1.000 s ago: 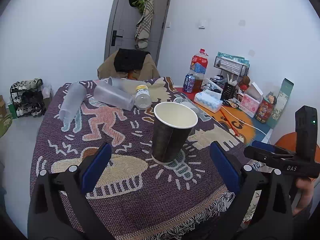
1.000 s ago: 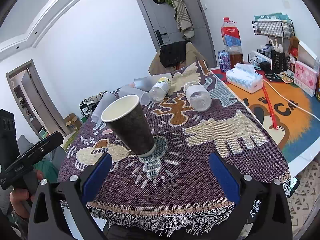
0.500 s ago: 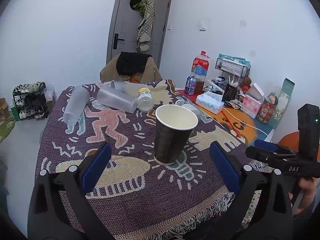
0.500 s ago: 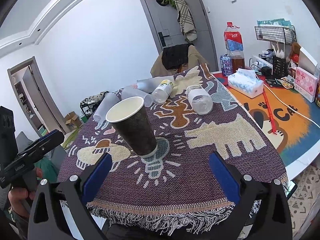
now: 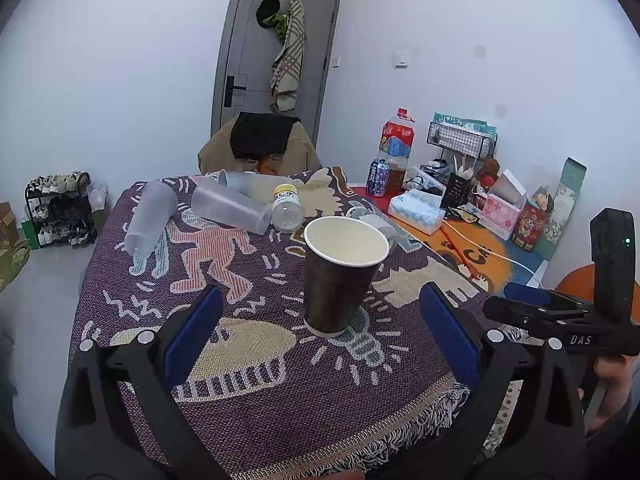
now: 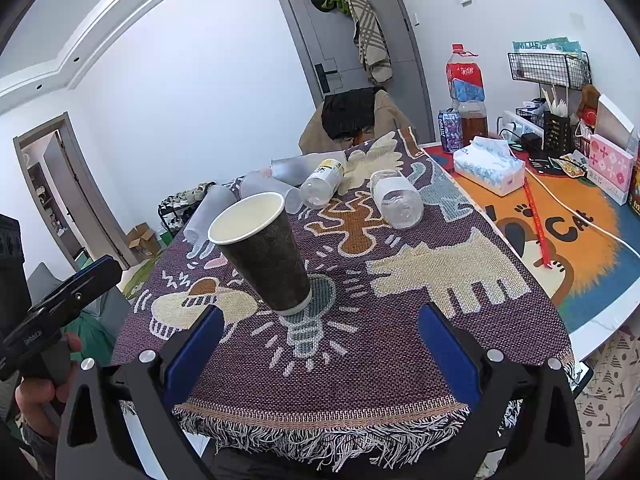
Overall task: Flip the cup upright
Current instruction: 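Open the right gripper and withdraw it from the cup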
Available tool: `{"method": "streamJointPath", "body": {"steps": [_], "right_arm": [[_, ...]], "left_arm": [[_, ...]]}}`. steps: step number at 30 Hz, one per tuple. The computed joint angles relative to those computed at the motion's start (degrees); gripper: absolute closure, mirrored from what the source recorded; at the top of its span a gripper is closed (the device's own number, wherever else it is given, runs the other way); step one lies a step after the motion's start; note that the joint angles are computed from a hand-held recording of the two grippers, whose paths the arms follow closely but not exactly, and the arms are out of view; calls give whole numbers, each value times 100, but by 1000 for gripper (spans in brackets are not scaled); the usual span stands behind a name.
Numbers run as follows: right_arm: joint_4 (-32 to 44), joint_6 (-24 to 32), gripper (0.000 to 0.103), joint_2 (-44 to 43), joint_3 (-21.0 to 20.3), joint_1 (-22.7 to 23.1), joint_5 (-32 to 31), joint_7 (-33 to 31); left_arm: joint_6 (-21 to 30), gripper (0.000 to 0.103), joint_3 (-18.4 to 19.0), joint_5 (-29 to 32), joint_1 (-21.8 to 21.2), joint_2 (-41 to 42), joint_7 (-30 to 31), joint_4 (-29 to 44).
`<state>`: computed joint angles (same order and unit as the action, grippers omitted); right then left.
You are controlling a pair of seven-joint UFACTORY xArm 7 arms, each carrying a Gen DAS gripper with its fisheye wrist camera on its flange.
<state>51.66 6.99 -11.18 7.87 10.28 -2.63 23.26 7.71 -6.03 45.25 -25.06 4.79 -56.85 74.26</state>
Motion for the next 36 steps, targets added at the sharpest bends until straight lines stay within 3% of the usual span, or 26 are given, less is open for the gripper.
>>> {"method": "streamJointPath", "body": {"steps": [36], "right_arm": [[-14,42,8,-60,-23,-12,-9,-10]], "left_arm": [[-44,5,-2,264,-4,-20,-277,5]]}}
